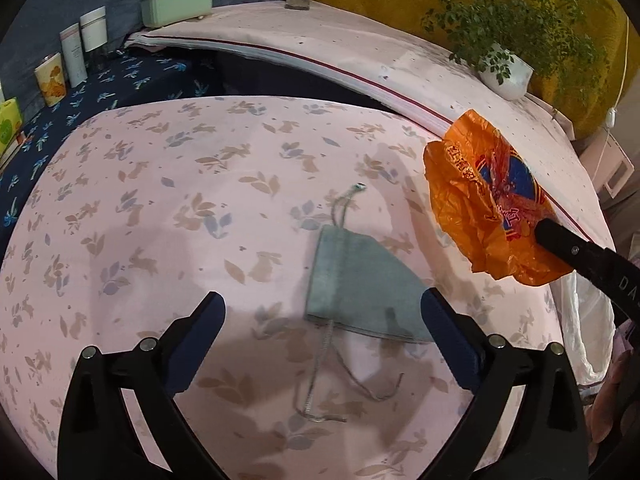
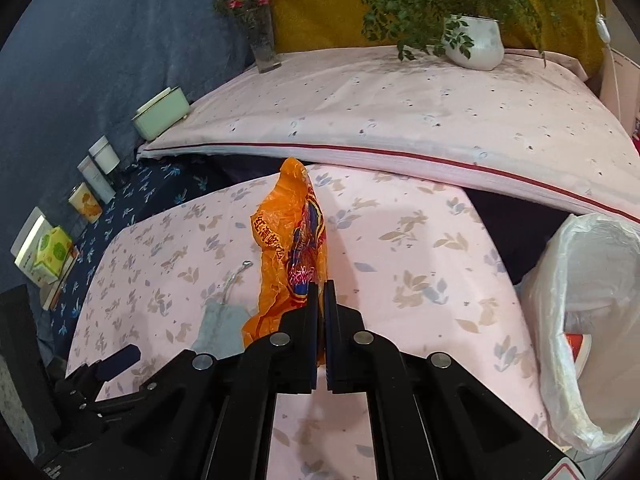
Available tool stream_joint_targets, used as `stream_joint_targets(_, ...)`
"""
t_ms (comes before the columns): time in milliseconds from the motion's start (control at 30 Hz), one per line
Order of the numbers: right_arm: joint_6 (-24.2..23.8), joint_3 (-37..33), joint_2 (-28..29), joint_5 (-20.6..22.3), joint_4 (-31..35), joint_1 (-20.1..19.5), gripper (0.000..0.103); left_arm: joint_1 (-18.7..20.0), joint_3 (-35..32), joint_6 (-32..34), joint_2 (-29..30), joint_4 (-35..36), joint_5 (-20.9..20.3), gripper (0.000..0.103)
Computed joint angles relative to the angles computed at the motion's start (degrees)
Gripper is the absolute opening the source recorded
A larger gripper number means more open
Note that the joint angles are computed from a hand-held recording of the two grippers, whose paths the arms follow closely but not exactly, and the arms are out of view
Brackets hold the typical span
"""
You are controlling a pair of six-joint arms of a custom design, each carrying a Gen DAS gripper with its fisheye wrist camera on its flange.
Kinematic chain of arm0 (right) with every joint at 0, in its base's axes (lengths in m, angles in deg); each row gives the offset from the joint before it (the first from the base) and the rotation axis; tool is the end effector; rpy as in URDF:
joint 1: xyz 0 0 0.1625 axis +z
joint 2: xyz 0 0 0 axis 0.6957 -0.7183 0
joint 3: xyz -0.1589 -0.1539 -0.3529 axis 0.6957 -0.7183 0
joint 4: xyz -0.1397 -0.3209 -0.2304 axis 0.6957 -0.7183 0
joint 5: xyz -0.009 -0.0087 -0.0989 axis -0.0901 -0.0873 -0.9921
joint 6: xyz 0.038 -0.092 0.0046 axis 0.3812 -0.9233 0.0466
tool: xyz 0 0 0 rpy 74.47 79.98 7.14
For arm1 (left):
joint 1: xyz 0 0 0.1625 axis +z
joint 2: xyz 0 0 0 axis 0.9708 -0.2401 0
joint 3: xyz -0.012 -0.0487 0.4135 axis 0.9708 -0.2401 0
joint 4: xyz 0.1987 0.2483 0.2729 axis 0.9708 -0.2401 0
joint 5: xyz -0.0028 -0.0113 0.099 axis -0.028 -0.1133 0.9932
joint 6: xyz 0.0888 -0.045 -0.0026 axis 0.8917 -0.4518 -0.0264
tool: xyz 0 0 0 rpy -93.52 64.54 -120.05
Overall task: Collect trash
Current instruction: 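Grasp the orange bag with the right tool and lift it, then grasp the grey mask with the left tool while the right tool holds the orange bag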
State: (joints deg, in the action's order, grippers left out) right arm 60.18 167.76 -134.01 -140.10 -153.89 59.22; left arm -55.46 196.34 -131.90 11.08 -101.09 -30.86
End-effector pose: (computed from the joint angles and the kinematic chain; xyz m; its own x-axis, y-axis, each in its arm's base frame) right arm 0.1697 -0.3439 0.1862 -0.8551 -0.1050 0.5077 -0.3928 0.7704 -0.5021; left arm -0.2309 -0.3061 0.0808 -0.8219 -0.1035 -0.5602 0.2579 0.8092 -0.5279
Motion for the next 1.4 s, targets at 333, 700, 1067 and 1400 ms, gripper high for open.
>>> stream_joint_targets(333, -0.17, 3.31, -5.77, 1.26, 0.92, -5.02, 0.003, 4.11, -4.51, 6.1, 8.99, -6.93, -1.71, 0.094)
stream_joint_targets(700, -0.56, 5.31, -6.87, 2.72, 1.41, -7.03, 0.003, 3.53, -4.99, 4.96, 10.92, -5.22, -1.01, 0.068)
stream_joint_targets(1067, -0.86, 7.23, -10.23, 3.94, 2.95, -7.19, 0.003, 2.08, -4.16, 3.98, 10.28, -7.6, -4.02, 0.014)
stream_joint_targets(1400, -1.52, 9.11, -18.4, 5.54, 6.02, -7.61, 0.003, -1.74, -5.74, 4.38, 11.51, -9.16, -6.82, 0.013)
